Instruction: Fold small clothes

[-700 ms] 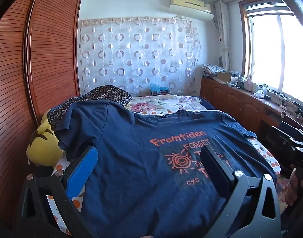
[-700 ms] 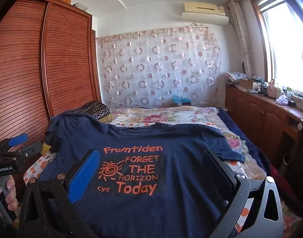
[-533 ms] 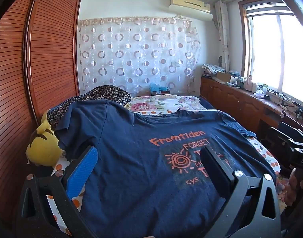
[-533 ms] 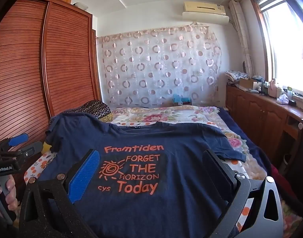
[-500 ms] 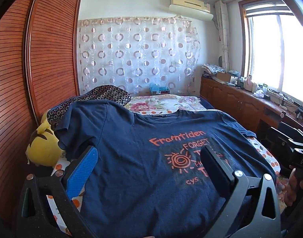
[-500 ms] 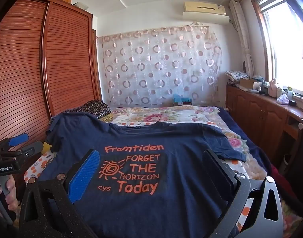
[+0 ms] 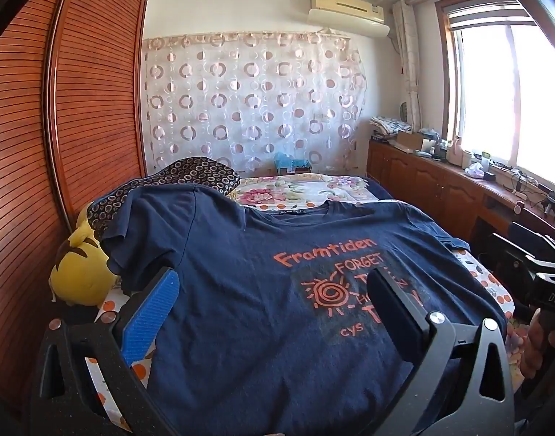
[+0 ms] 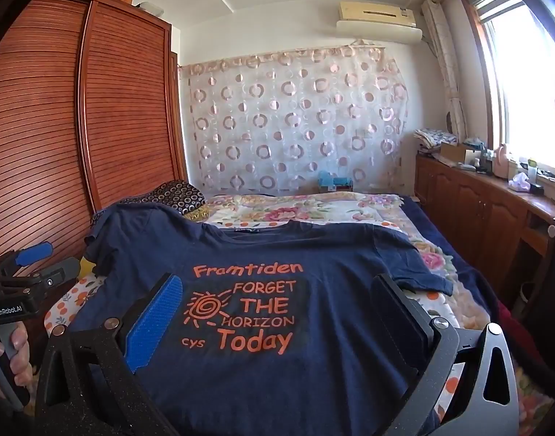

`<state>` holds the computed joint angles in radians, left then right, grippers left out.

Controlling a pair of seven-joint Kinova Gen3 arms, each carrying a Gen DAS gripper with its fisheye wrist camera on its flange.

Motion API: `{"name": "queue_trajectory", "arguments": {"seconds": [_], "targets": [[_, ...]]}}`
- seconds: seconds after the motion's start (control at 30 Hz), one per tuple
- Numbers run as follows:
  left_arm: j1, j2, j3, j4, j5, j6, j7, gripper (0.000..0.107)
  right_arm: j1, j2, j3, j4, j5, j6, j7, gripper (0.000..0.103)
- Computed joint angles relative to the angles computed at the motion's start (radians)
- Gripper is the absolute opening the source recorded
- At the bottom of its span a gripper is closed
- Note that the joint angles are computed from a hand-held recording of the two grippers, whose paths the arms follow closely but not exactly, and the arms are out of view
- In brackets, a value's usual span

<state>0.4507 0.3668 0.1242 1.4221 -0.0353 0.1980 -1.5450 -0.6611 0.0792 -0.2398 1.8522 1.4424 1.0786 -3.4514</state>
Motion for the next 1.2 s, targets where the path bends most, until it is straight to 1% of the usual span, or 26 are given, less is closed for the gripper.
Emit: {"name": "queue_trajectory", "arguments": {"seconds": [0.77,0.97,1.0,1.13,1.2], "targets": [[0.018,0.000,-0.019,-0.001,-0.014,0.000,0.012,0.103,-0.002,-0.014,-0.011,0.014,-0.004,0.007,-0.002,0.103],[0.007,-0.001,-0.006,0.003,-0.013,-0.005,0.007,0.103,-0.001,-0.014,-0.012,0.012,-0.006,0.006,0.000,0.103],[-0.004,-0.006,0.004,0.024,-0.005,-0.019,-0.004,0.103,0.000,-0.015,-0.011,0.012,-0.005,0.004,0.000,0.103],[0.020,-0.014,-0.018,0.032,-0.010,-0.022,0.009,0.103,0.000,-0.015,-0.012,0.012,-0.006,0.005,0.001,0.103],[0.021,-0.015,-0.018,0.033,-0.011,-0.022,0.011,0.103,0.000,-0.015,-0.012,0.011,-0.006,0.004,0.002,0.103]]}}
